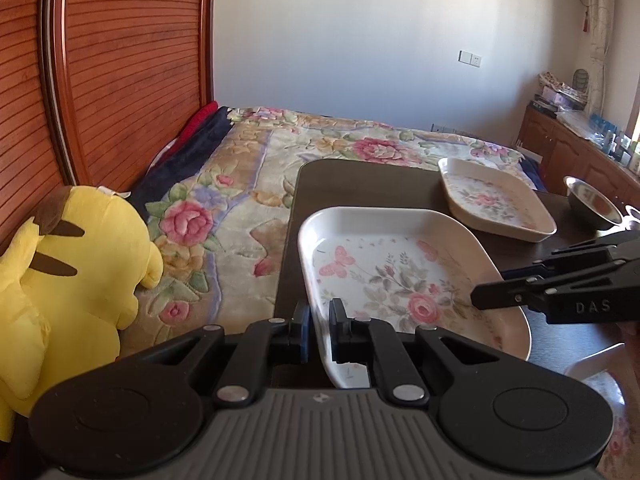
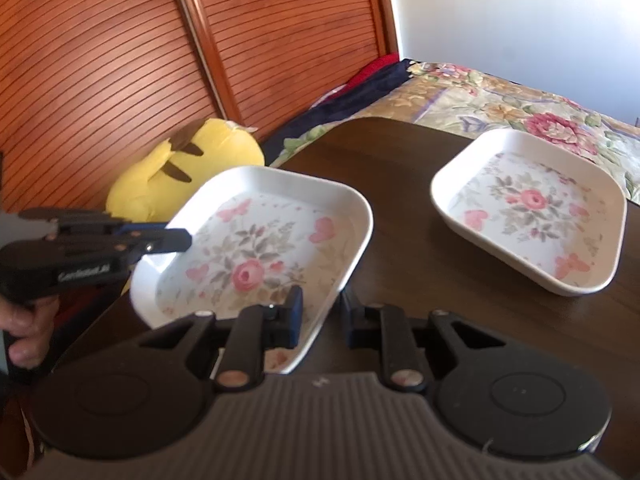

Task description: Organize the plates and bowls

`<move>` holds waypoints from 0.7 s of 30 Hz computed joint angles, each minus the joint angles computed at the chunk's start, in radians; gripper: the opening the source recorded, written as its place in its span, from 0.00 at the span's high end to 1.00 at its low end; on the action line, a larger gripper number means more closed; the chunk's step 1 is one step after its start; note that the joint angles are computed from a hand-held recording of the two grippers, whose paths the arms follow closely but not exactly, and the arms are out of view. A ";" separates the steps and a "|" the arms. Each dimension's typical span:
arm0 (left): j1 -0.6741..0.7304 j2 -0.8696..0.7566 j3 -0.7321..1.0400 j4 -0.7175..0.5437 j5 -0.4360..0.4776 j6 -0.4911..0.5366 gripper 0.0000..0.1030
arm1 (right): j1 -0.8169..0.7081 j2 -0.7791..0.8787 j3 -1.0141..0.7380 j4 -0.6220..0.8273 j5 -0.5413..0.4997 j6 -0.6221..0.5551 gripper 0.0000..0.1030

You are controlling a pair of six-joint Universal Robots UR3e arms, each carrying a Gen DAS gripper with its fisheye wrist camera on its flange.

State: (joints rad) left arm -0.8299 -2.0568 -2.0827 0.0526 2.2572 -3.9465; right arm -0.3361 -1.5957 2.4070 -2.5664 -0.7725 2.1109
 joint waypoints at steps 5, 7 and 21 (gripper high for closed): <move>-0.025 0.005 0.033 -0.054 0.016 -0.022 0.91 | -0.042 -0.064 0.013 0.074 0.022 -0.055 0.79; -0.035 0.004 0.048 -0.075 0.022 -0.029 0.91 | -0.064 -0.094 0.020 0.111 0.033 -0.080 0.79; -0.142 -0.025 0.250 -0.277 0.095 -0.064 0.91 | -0.282 -0.355 0.013 0.553 0.100 -0.347 0.79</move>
State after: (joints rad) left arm -0.9718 -2.0818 -1.8327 -0.2246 2.3527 -4.0108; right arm -0.6176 -1.9504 2.4197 -2.0134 -0.6728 1.7639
